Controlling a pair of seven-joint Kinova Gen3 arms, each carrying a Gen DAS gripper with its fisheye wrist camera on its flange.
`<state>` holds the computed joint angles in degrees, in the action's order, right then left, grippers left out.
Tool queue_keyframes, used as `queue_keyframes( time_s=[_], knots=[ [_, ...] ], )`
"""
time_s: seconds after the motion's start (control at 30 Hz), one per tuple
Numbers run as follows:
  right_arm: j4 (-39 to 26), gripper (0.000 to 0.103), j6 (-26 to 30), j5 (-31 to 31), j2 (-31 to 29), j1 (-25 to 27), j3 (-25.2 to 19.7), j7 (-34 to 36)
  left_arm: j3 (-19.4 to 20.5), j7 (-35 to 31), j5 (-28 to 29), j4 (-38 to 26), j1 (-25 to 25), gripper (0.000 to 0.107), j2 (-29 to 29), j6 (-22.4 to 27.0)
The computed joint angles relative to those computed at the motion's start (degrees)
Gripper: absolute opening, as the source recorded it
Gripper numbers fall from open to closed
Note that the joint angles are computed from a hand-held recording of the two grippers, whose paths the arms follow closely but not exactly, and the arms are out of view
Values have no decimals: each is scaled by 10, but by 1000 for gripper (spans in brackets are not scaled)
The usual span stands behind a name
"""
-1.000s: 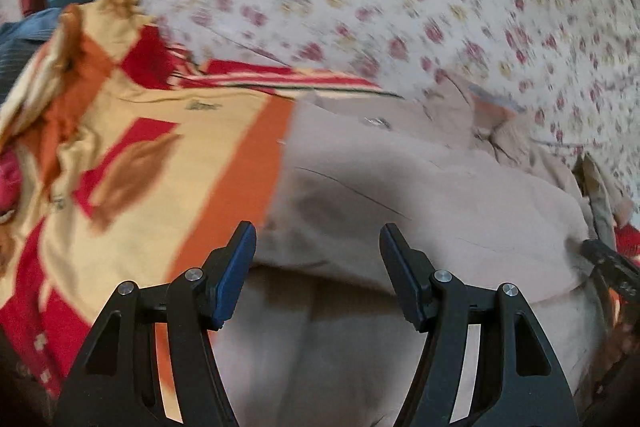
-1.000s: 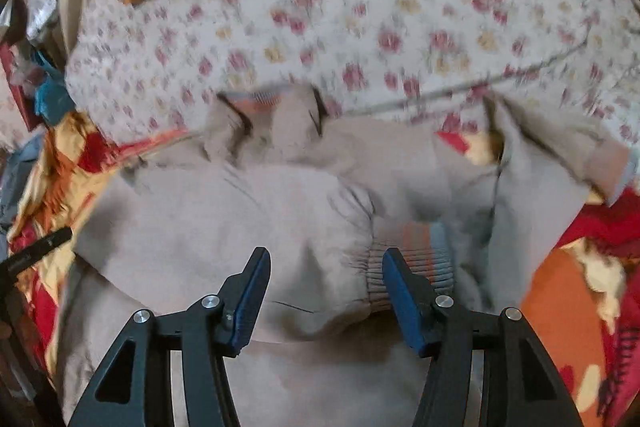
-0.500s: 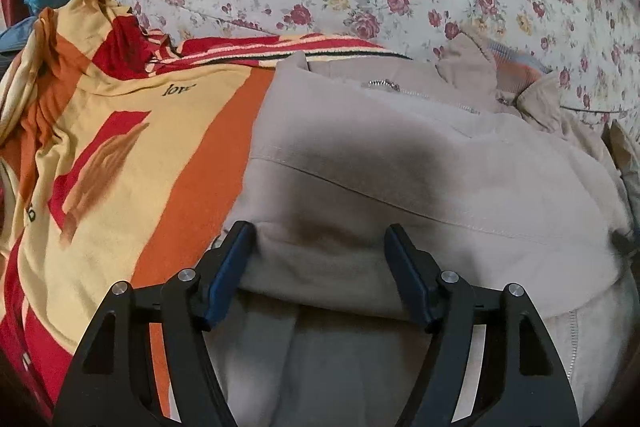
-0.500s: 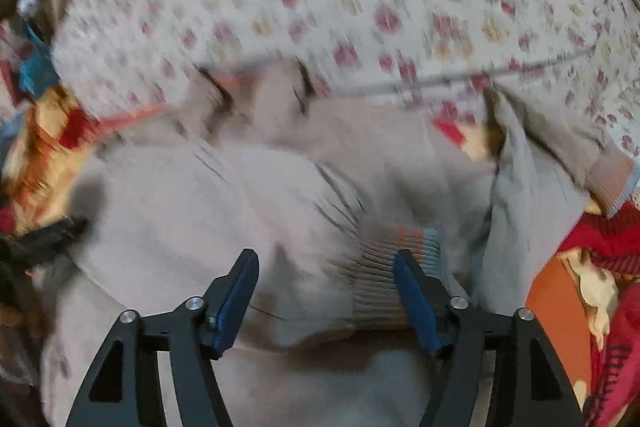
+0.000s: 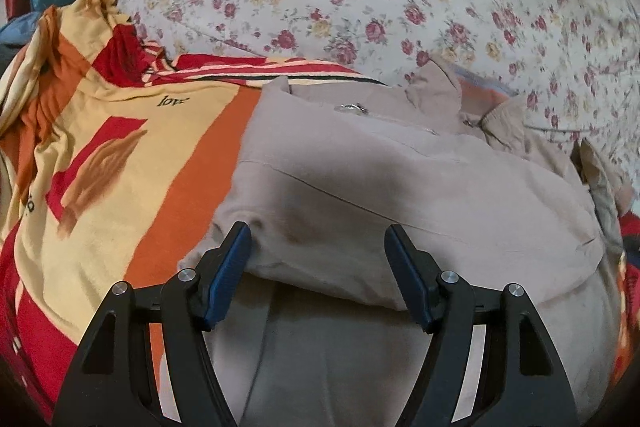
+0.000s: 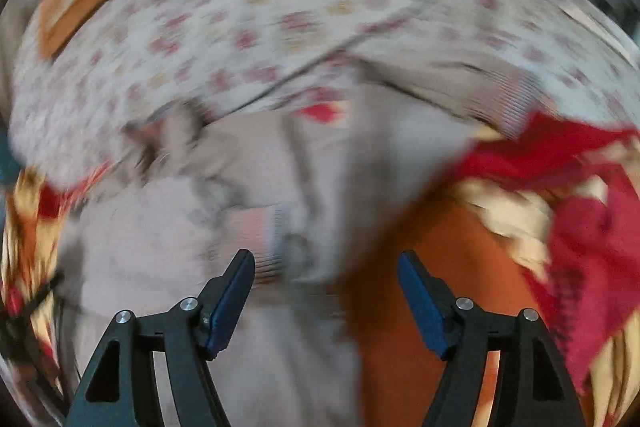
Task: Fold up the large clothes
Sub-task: 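Grasp the other ribbed cuff with the right gripper and lift it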
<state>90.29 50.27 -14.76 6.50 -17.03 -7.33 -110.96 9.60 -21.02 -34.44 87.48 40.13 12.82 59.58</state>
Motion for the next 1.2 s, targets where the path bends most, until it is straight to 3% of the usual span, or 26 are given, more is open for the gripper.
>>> queue_keyframes(
  time_s=[0.2, 0.37, 0.5, 0.73, 0.87, 0.93, 1.0, 1.03, 1.07, 1.1, 1.2],
  knots=[
    [56, 71, -44, -13, -34, 36, 26, -61, 0, -23, 15, -8, 0, 70, 11, -1],
    [86, 71, -90, -72, -43, 61, 25, -27, -3, -26, 19, -11, 1, 70, 13, -3],
    [97, 71, -137, -162, -21, 156, -61, 47, -5, -27, 24, -11, 0, 70, 14, -6],
    [96, 71, -228, -325, 74, 335, -247, 135, -7, -36, 38, -13, -7, 70, 18, -12],
    [89, 71, -278, -418, 145, 377, -306, 181, -9, -46, 47, -17, -11, 70, 21, -20],
    [78, 71, -290, -443, 162, 357, -285, 179, -10, -52, 50, -22, -12, 70, 25, -19],
    [68, 69, -299, -431, 163, 311, -231, 157, -11, -59, 51, -27, -11, 70, 30, -17],
    [64, 62, -301, -411, 163, 289, -205, 134, -12, -62, 52, -29, -10, 70, 31, -16],
    [59, 42, -298, -394, 164, 268, -178, 110, -13, -64, 53, -30, -10, 70, 32, -15],
    [53, 30, -287, -377, 166, 250, -152, 92, -14, -65, 54, -30, -9, 70, 32, -16],
    [47, 14, -260, -366, 154, 200, -72, 92, -17, -62, 58, -28, -10, 70, 30, -21]
  ],
)
